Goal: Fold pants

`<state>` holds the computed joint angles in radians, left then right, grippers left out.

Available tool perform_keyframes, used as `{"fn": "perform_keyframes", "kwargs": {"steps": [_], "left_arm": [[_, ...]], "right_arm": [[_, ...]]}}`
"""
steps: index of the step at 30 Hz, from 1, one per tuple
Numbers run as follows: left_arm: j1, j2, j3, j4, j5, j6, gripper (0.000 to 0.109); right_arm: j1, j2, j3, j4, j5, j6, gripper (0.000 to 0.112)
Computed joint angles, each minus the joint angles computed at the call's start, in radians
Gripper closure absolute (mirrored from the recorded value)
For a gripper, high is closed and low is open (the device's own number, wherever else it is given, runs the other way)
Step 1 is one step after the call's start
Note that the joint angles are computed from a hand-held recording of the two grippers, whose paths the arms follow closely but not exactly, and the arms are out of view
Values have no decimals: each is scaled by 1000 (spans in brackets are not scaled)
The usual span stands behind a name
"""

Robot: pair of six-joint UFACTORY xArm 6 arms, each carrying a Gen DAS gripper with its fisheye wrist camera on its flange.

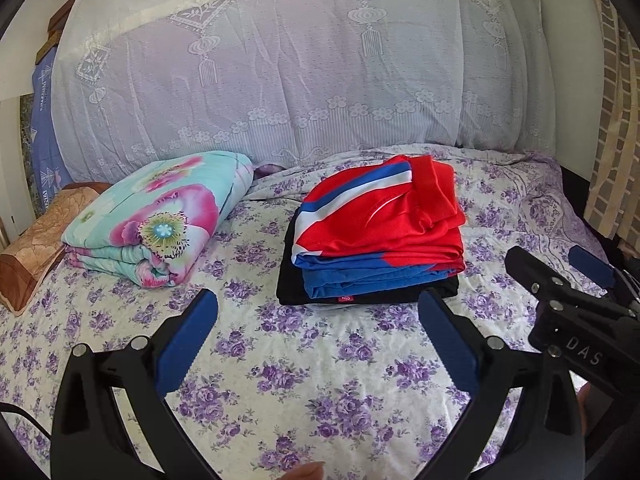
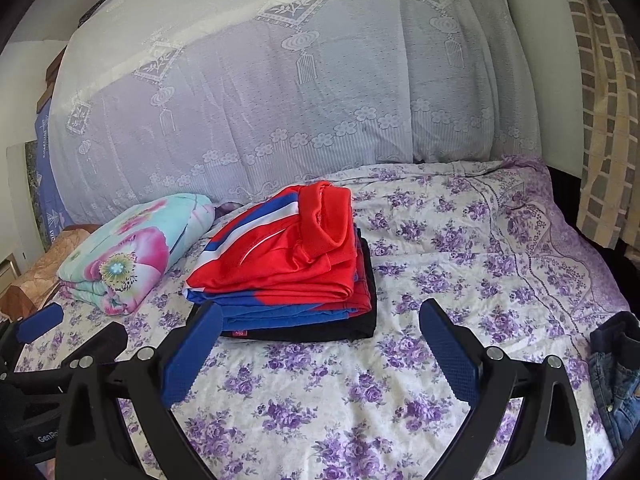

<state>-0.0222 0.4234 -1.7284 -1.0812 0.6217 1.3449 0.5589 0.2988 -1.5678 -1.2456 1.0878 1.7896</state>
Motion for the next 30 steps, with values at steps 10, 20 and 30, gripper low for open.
{"fn": "perform_keyframes", "kwargs": {"steps": [10, 20, 30], "left_arm": [[23, 8, -19, -78, 20, 30, 10], [-6, 4, 1, -39, -84, 14, 10], [17, 8, -14, -49, -11, -23, 10]], "right_arm": [[1, -36, 47, -58, -63, 15, 13], [31, -18, 29, -92, -24, -7, 13], [19, -40, 53, -80, -112, 28, 13]]}}
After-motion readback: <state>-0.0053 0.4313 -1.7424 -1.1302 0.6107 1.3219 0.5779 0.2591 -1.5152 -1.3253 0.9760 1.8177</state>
